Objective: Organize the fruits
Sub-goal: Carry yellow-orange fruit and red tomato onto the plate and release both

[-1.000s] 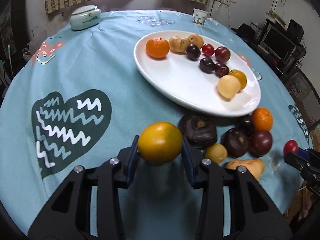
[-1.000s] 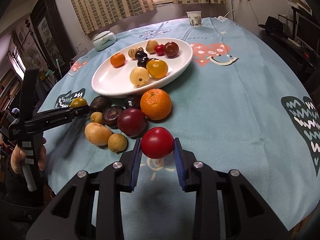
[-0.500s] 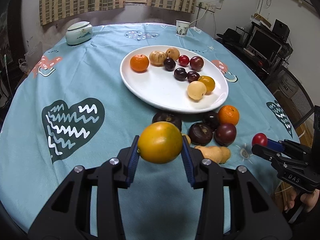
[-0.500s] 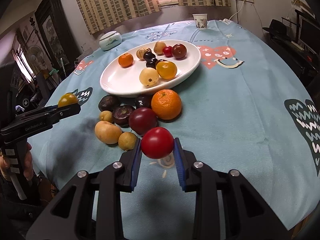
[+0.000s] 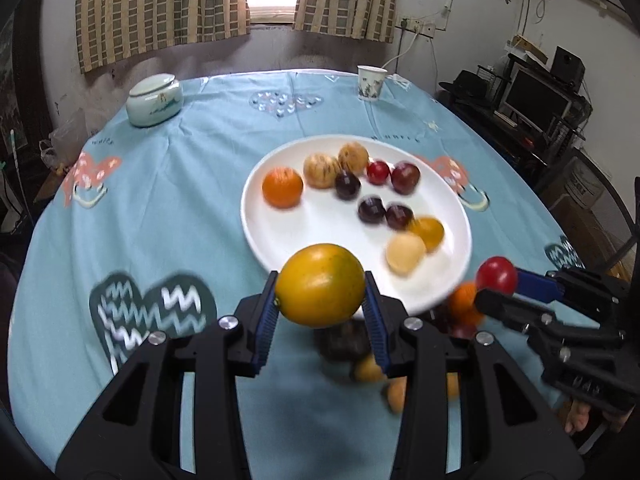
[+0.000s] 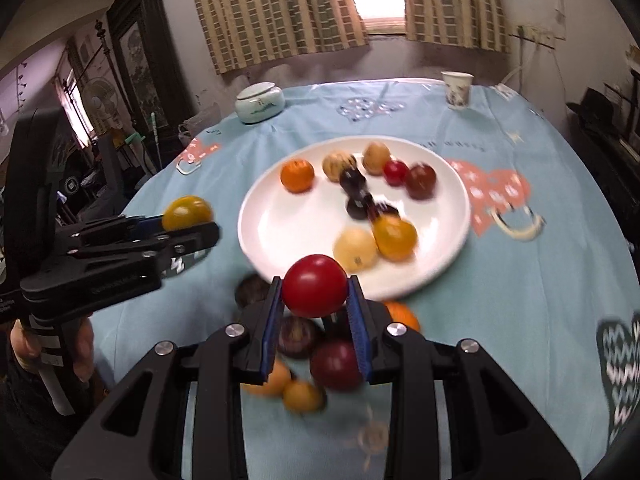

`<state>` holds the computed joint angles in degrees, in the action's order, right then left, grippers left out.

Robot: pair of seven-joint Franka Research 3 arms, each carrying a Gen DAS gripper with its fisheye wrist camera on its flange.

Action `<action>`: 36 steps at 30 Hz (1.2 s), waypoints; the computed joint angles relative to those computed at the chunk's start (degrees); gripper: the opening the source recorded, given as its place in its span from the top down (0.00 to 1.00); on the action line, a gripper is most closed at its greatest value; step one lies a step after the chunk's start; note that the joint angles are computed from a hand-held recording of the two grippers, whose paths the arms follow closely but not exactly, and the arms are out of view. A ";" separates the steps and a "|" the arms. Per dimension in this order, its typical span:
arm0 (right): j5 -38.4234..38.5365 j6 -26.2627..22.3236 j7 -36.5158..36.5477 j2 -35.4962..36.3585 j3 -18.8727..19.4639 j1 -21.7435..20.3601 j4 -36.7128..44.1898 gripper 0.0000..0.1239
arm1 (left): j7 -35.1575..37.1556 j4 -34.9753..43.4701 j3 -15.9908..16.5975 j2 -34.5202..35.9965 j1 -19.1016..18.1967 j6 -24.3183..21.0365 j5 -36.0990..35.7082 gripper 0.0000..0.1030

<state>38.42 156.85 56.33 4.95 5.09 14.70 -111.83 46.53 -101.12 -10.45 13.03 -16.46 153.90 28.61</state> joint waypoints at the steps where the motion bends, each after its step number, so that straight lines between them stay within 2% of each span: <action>1: -2.09 -1.21 1.25 2.09 -0.18 0.18 3.15 0.74 | 1.04 4.34 0.21 2.69 -0.09 -1.88 0.23 0.61; 3: -6.12 -3.39 4.09 6.52 -0.53 0.41 9.61 0.74 | 2.19 11.69 0.83 7.21 -0.68 -5.25 0.33 0.61; 5: -11.80 -3.34 9.23 11.59 -1.68 1.35 16.27 0.74 | 3.81 19.47 1.33 12.33 -1.10 -8.42 -0.52 0.61; 7: -16.23 -2.77 13.58 15.66 -2.81 1.96 21.00 0.74 | 4.60 25.04 1.70 16.36 -1.29 -10.34 -2.30 0.61; 9: -17.46 -3.39 15.79 18.68 -2.58 1.26 24.52 0.74 | 5.23 28.43 1.92 19.15 -1.44 -11.14 -3.91 0.60; 12: -18.29 -3.02 16.77 21.20 -1.88 0.20 26.50 0.74 | 7.35 30.72 1.93 21.76 -1.49 -11.01 -5.63 0.60; 16: -19.24 -6.25 17.49 23.07 -1.47 -0.61 28.70 0.74 | 9.55 33.49 2.04 23.92 -2.06 -12.96 -7.29 0.60; 21: -18.91 -5.27 17.14 23.14 -0.82 -1.15 28.67 0.74 | 9.39 34.19 3.24 24.44 -3.17 -12.69 -6.72 0.60; 25: -20.51 -4.48 19.36 24.09 -2.06 -0.37 29.56 0.73 | 8.45 35.84 4.00 25.48 -3.67 -14.25 -6.42 0.59; 26: -21.71 -4.66 20.94 24.48 -2.98 0.21 30.06 0.68 | 7.55 35.75 4.60 25.43 -3.98 -14.30 -5.80 0.54; 27: -22.92 -4.60 22.62 24.75 -3.88 0.72 30.43 0.59 | 6.16 34.89 5.36 24.82 -4.38 -13.92 -4.82 0.39; 28: -23.77 -3.25 24.09 24.35 -4.53 1.06 29.61 0.44 | 4.16 32.98 6.27 23.58 -4.73 -12.50 -3.42 0.29; 31: -25.46 4.43 27.43 22.10 -5.83 1.61 25.13 0.38 | -1.01 26.80 7.50 19.59 -4.78 -7.50 0.21 0.24; 34: -26.12 11.33 30.17 19.96 -6.69 1.65 20.78 0.24 | -6.53 21.26 8.32 16.03 -4.77 -3.43 3.79 0.17; 36: -26.53 15.07 32.49 19.32 -7.85 1.98 19.01 0.22 | -7.84 19.23 7.75 14.70 -4.20 -2.04 4.99 0.17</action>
